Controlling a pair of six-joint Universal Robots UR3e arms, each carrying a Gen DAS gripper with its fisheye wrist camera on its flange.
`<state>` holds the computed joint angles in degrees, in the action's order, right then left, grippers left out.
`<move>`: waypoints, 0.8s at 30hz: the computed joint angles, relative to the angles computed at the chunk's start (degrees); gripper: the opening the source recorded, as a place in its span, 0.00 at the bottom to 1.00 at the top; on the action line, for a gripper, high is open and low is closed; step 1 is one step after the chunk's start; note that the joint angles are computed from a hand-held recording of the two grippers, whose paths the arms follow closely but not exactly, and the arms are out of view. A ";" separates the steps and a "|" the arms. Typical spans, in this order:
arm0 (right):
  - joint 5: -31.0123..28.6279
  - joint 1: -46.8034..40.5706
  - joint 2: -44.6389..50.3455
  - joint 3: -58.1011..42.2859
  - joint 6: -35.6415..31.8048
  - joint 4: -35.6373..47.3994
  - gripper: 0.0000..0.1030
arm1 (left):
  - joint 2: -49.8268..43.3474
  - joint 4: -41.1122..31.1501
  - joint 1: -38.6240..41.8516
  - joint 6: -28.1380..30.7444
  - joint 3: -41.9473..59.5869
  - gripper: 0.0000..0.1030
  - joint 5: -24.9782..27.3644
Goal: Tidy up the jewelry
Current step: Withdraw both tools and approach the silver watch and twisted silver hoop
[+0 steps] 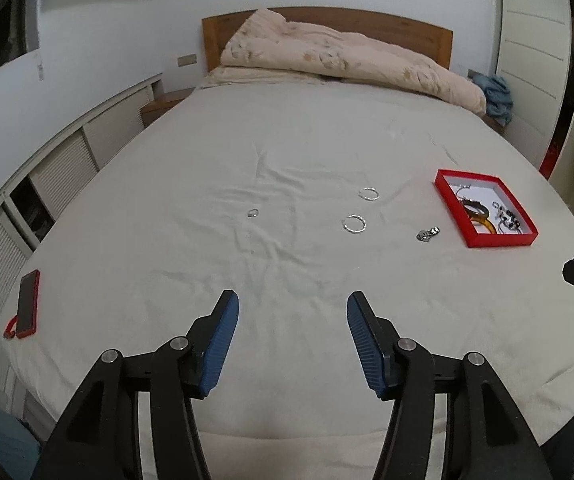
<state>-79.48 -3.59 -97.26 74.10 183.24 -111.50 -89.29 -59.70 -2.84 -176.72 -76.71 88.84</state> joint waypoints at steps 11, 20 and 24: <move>-3.42 5.09 3.29 2.96 3.64 -7.04 0.43 | -1.26 3.29 1.00 -1.70 -2.95 0.58 0.80; -4.16 4.90 10.33 4.67 5.46 -12.14 0.43 | -9.66 4.37 -0.09 -3.15 1.74 0.58 1.20; -3.53 4.16 14.11 3.64 5.72 -13.33 0.43 | -15.21 3.86 -0.67 -3.45 6.21 0.58 0.85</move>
